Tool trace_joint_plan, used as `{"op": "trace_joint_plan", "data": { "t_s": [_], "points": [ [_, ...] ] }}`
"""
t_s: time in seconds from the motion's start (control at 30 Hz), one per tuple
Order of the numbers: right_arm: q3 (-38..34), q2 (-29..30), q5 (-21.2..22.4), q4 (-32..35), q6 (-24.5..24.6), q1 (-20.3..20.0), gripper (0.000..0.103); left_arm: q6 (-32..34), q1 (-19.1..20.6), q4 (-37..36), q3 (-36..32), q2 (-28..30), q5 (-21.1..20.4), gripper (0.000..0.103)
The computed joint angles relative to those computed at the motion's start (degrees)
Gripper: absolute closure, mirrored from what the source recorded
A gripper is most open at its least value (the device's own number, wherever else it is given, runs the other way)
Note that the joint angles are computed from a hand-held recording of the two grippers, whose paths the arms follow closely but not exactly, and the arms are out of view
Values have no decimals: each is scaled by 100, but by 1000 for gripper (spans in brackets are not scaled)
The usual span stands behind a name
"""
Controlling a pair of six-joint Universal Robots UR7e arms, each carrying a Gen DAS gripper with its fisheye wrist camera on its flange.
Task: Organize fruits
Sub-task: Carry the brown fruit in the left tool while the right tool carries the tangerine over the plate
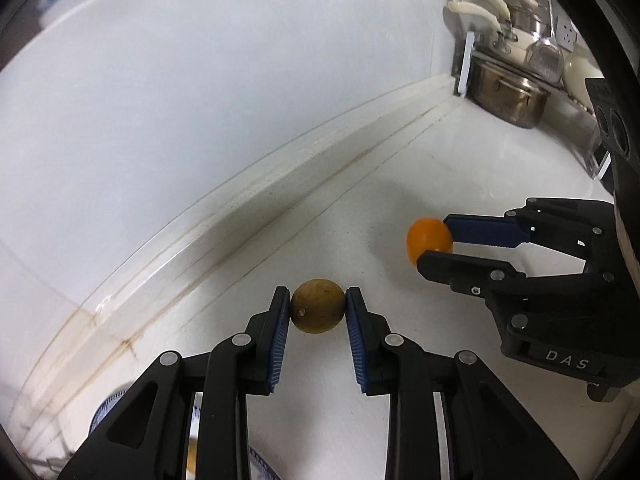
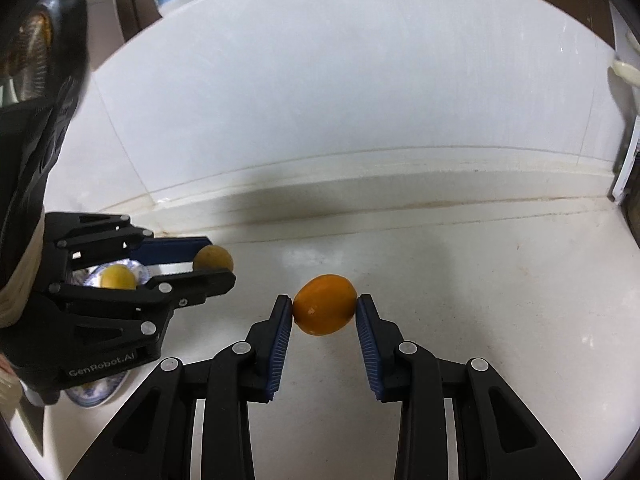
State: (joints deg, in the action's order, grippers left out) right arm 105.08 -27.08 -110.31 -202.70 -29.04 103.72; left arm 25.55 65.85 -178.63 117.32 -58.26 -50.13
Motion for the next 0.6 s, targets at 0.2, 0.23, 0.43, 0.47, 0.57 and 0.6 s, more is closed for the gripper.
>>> {"op": "trace_joint_plan", "data": {
  "t_s": [0.2, 0.23, 0.43, 0.47, 0.57, 0.6],
  "points": [
    [294, -104, 56, -328, -172, 175, 69, -161, -176, -628, 549, -301, 109, 75],
    [345, -127, 84, -366, -204, 205, 69, -189, -209, -725, 627, -332, 142, 75],
    [427, -235, 298, -398, -361, 272, 69, -404, -404, -1383, 1229, -658, 339, 75],
    [430, -242, 321, -397, -387, 284, 69, -414, -425, -1451, 1288, -693, 382, 75],
    [421, -271, 424, -349, -447, 335, 69, -461, -533, -1784, 1545, -814, 573, 75],
    [423, -265, 461, -351, -469, 356, 69, -501, -567, -1878, 1632, -866, 628, 75]
  ]
}}
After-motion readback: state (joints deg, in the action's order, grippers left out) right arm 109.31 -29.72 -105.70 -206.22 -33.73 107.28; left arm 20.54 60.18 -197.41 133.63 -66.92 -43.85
